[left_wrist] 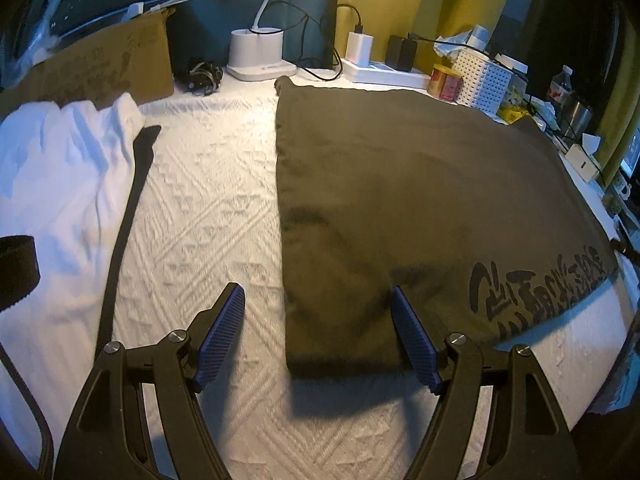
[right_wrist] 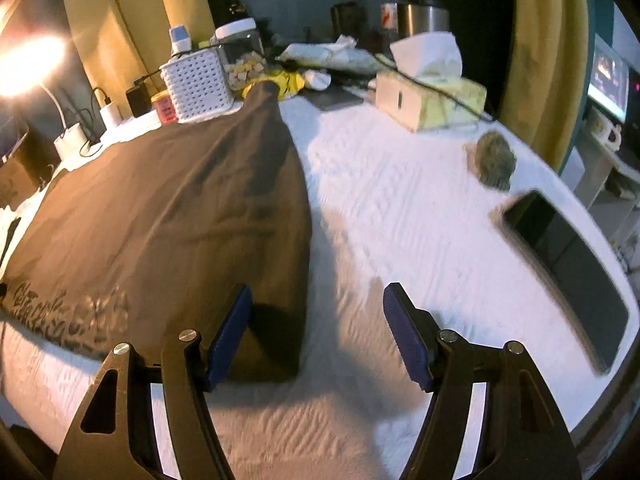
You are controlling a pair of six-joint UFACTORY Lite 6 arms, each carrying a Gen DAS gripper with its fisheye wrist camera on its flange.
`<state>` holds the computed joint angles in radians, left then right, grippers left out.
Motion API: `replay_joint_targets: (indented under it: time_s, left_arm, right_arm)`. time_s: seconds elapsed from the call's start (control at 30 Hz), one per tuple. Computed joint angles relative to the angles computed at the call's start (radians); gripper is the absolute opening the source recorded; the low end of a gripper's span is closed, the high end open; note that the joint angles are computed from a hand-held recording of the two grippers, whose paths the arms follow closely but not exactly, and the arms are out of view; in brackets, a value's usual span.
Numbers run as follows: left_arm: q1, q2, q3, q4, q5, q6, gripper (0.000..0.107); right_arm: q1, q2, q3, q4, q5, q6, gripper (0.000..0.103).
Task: Fold small clothes
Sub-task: 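Move both grippers to the folded edge and close them on it, then pinch and straighten the folded edge with both grippers, then release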
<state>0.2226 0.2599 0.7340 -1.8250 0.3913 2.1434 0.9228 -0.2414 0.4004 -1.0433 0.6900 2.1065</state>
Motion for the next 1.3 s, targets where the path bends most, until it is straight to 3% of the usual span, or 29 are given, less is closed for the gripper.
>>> replay_joint_targets:
  time_s: [0.1, 0.2, 0.4, 0.43, 0.47, 0.5, 0.53, 0.6, 0.67, 1.3]
  left_arm:
    - [0.01, -0.009, -0.016, 0.012, 0.012, -0.011, 0.075]
    - [0.015, -0.027, -0.043, -0.023, 0.014, 0.027, 0.075]
    - [-0.008, -0.053, -0.11, -0.26, 0.012, 0.28, 0.074]
    - [-0.015, -0.057, -0.115, -0.268, 0.013, 0.29, 0.071]
    - [-0.022, -0.063, -0.121, -0.271, 0.014, 0.296, 0.06]
    - [-0.027, -0.068, -0.124, -0.26, 0.018, 0.293, 0.043]
    - [-0.032, -0.072, -0.125, -0.242, 0.02, 0.28, 0.037]
    - [-0.025, -0.067, -0.113, -0.132, 0.039, 0.18, 0.015]
    - [-0.023, -0.076, -0.116, -0.108, 0.043, 0.143, 0.01]
    - [0.047, -0.266, -0.265, 0.056, 0.107, 0.054, 0.009]
  right_arm:
    - [0.052, 0.056, 0.021, -0.015, 0.022, 0.059, 0.064]
    - [0.07, 0.077, 0.028, -0.054, 0.015, 0.106, 0.05]
    - [0.114, 0.151, 0.065, -0.118, 0.026, 0.171, 0.023]
    - [0.108, 0.134, 0.048, -0.152, 0.002, 0.201, 0.016]
    - [0.106, 0.134, 0.048, -0.154, 0.001, 0.2, 0.015]
    - [0.104, 0.134, 0.048, -0.161, -0.003, 0.201, 0.013]
    - [0.103, 0.133, 0.047, -0.17, -0.01, 0.202, 0.011]
    - [0.098, 0.127, 0.041, -0.18, -0.015, 0.204, 0.009]
    - [0.109, 0.124, 0.041, -0.171, 0.0, 0.193, 0.007]
    - [0.266, -0.014, 0.014, -0.001, 0.189, 0.093, 0.006]
